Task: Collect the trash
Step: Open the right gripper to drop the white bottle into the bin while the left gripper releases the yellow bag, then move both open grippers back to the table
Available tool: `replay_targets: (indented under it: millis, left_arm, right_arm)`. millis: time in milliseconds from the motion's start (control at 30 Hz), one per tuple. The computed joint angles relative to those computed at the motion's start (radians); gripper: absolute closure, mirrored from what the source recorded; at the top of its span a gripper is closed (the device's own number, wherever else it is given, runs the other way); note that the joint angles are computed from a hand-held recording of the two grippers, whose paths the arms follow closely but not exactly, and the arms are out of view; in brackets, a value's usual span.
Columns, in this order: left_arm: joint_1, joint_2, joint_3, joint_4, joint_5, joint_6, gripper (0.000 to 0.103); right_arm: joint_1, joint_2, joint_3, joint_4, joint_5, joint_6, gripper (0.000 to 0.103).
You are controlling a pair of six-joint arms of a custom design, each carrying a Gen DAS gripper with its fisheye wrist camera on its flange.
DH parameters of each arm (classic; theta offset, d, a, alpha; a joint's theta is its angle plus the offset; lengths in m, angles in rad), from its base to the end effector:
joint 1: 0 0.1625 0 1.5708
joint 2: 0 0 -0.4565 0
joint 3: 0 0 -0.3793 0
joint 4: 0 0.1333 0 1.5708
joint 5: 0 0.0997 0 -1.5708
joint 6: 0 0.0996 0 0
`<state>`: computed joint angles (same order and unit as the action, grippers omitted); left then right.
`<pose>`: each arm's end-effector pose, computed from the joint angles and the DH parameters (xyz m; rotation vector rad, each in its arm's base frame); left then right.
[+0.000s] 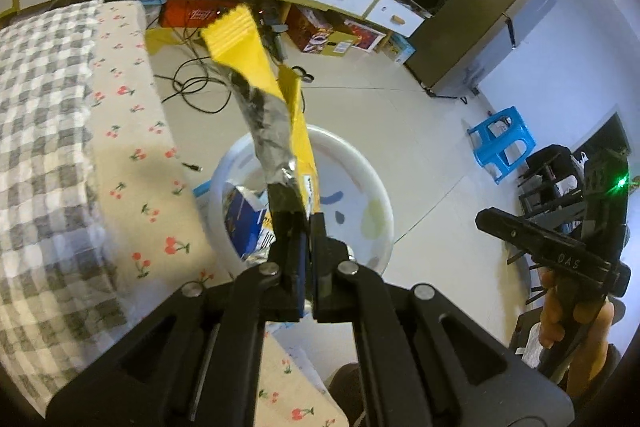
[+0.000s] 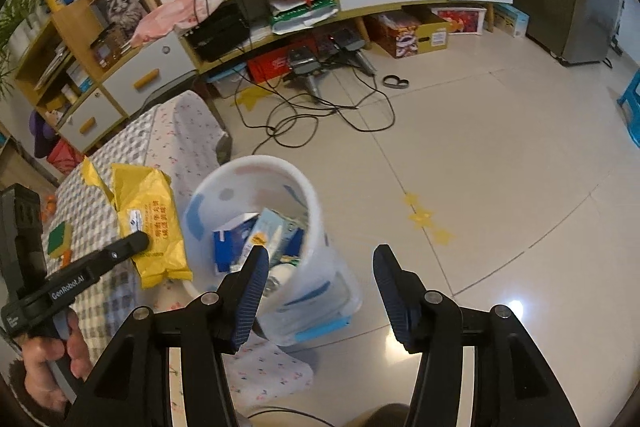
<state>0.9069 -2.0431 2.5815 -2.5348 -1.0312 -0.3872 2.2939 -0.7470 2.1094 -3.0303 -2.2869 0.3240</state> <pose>-0.0051 -0.3059 0.3379 0.2163 2.7442 -0.8948 0.3950 -0.3449 0.0365 0.4524 -2.4670 0.5747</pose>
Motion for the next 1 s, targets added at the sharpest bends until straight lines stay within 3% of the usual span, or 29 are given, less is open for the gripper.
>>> replay_targets:
  millis: [33,100,133,167,467,733,833,1000]
  left_arm:
    - [0.005,0.007,-0.003,0.003,-0.002,0.001,0.099]
    - [0.004,0.017,-0.012,0.042,0.019,-0.031,0.073]
    - [-0.002,0.013,-0.013,0.061,0.036,-0.050,0.050]
    - [-0.013,0.003,-0.010,0.072,0.054,-0.063,0.042]
    - [-0.047,-0.064,-0.038,0.291,0.130,-0.201,0.021]
    - [-0.094,-0.143,-0.058,0.496,0.207,-0.316,0.009]
    - [-0.129,-0.180,-0.069,0.618,0.270,-0.385,0.002]
    - [-0.164,-0.230,-0.107,0.882,0.367,-0.533,0.001]
  right_arm:
    - [-0.002,-0.005,0.005,0.001,-0.002,0.002,0.047]
    - [-0.004,-0.012,0.012,0.000,-0.001,0.007,0.047]
    - [-0.004,-0.015,0.014,0.000,-0.001,0.008,0.047]
    - [-0.003,-0.017,0.016,-0.001,-0.001,0.009,0.047]
    - [0.002,0.000,-0.004,-0.007,0.009,0.000,0.042]
    - [0.018,0.043,-0.049,0.011,0.012,-0.004,0.036]
    - [0.026,0.060,-0.065,0.019,0.005,-0.003,0.031]
    - [0.038,0.093,-0.105,0.053,-0.005,0.004,0.018]
